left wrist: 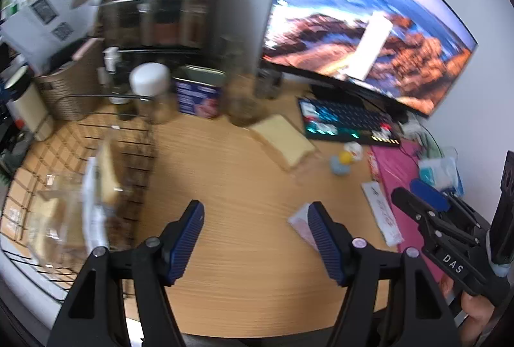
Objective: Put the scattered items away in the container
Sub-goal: 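Return both tools to the desk above the remaining white sachets, then grasp a white sachet with the left gripper while the right gripper grasps another sachet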
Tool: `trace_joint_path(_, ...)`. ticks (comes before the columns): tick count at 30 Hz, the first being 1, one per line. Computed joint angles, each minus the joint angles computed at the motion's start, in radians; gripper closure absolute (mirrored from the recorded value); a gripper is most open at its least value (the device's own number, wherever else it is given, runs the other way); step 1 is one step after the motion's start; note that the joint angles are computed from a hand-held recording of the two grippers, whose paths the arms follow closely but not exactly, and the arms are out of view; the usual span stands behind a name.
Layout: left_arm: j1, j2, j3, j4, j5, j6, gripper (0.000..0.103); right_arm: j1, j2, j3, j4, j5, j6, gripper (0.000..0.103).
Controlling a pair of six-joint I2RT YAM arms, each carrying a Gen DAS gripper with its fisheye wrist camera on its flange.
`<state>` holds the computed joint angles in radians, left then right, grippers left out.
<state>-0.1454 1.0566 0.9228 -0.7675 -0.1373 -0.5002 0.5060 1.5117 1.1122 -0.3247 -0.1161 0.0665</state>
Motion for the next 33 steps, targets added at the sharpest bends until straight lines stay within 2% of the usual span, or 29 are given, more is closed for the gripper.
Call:
trace_joint_path(5,-0.101,0.141,0.013,0.076,0.040,-0.092,0.030,-0.092,-0.043,-0.063,0.009,-0.042,-0.025,0.051)
trace_joint_path(13,-0.174,0.438,0.004,0.267,0.197,-0.333,0.029,-0.245,-0.041,-0.128,0.021,-0.116,-0.087,0.051)
trace_joint_path(16,-0.208,0.531,0.017,0.313,0.196,-0.429,0.029,-0.304,-0.021,-0.135,0.022,-0.149,-0.114,0.051)
trace_joint_path(19,-0.240,0.604,0.061,0.301,0.146,-0.511,0.029,-0.356,0.006,-0.135,0.025,-0.181,-0.138,0.051)
trace_joint_path(25,-0.271,0.704,0.165,0.211,0.059,-0.602,0.029,-0.425,0.068,-0.115,0.034,-0.244,-0.182,0.051)
trace_joint_path(33,-0.316,0.817,0.307,0.085,-0.026,-0.643,0.026,-0.468,0.128,-0.088,0.049,-0.295,-0.199,0.051)
